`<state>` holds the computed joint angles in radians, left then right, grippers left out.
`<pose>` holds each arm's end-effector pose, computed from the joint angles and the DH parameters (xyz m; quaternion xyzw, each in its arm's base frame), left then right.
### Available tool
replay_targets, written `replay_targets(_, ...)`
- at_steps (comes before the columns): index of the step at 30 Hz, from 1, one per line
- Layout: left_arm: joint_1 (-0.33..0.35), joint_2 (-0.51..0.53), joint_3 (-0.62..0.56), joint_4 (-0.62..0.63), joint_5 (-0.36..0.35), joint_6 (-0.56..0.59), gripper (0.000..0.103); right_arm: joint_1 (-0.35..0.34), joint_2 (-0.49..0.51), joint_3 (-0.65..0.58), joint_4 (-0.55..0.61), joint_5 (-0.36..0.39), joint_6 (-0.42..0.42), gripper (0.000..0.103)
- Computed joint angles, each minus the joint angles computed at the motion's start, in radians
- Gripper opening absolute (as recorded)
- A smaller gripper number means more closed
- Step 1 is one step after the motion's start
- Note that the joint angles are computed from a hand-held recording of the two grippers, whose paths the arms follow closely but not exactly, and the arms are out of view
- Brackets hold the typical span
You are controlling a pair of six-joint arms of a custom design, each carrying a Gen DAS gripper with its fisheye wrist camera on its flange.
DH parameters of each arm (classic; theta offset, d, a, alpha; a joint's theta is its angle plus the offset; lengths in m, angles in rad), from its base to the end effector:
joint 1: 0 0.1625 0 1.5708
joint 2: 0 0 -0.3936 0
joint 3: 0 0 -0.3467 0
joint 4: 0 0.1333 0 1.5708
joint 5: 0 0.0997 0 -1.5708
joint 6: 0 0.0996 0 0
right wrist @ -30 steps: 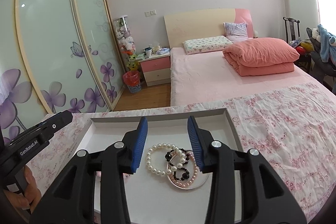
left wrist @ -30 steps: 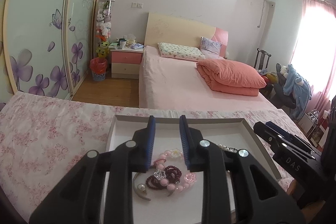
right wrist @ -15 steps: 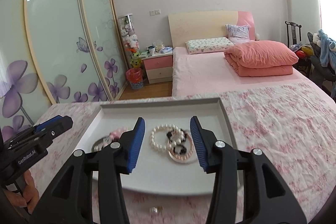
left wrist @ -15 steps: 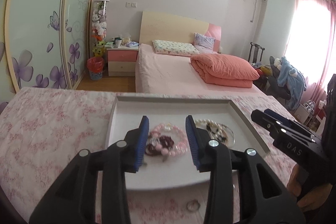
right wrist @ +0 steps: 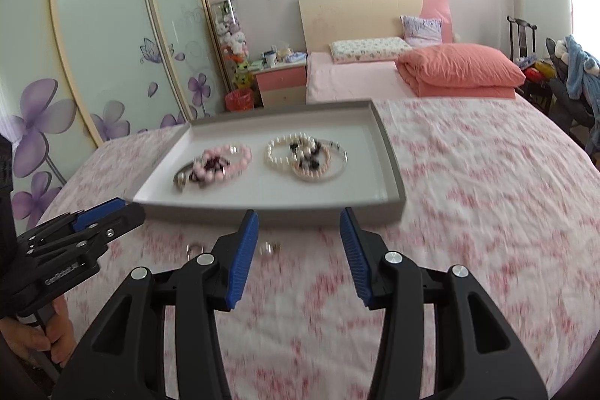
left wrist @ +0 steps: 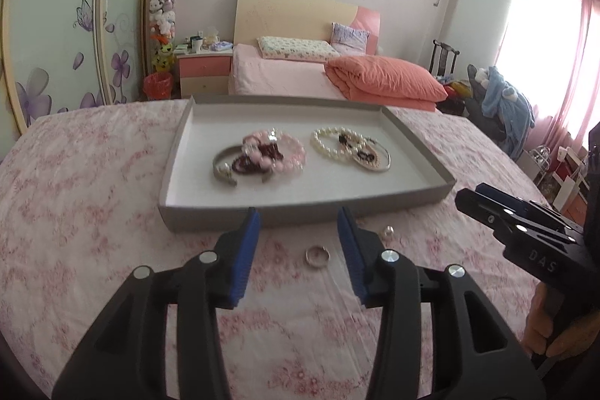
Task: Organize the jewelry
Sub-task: 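Grasp the silver ring with left tool while right tool moves to the pearl stud earring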
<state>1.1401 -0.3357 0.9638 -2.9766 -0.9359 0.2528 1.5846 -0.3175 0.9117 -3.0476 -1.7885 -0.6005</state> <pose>-0.1506 -0.7886 0.1013 0.1831 0.8679 -0.3844 0.2557 0.1228 -0.7980 0.1065 0.2275 -0.8708 0.3780 0.2168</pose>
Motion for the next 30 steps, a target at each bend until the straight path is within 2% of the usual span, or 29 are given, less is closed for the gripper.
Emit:
replay_targets(7, 0.004, 0.044, -0.072, 0.156, 0.036, -0.045, 0.044, -0.014, -0.038, 0.088, -0.014, -0.048, 0.037, 0.047)
replay_targets(17, 0.01, 0.172, -0.317, 0.412, 0.103, -0.083, 0.044, -0.023, -0.043, 0.094, 0.0, -0.065, 0.064, 0.047)
replay_targets(20, 0.008, 0.206, -0.366, 0.42, 0.129, -0.058, 0.039, -0.023, -0.044, 0.092, 0.007, -0.067, 0.068, 0.047)
replay_targets(22, 0.006, 0.218, -0.381, 0.416, 0.14, -0.045, 0.026, -0.023, -0.044, 0.089, 0.014, -0.069, 0.071, 0.047)
replay_targets(23, 0.006, 0.219, -0.384, 0.416, 0.142, -0.045, 0.023, -0.023, -0.042, 0.086, 0.017, -0.07, 0.072, 0.047)
replay_targets(30, 0.012, 0.193, -0.343, 0.386, 0.178, -0.057, 0.022, -0.02, -0.04, 0.081, 0.021, -0.065, 0.068, 0.047)
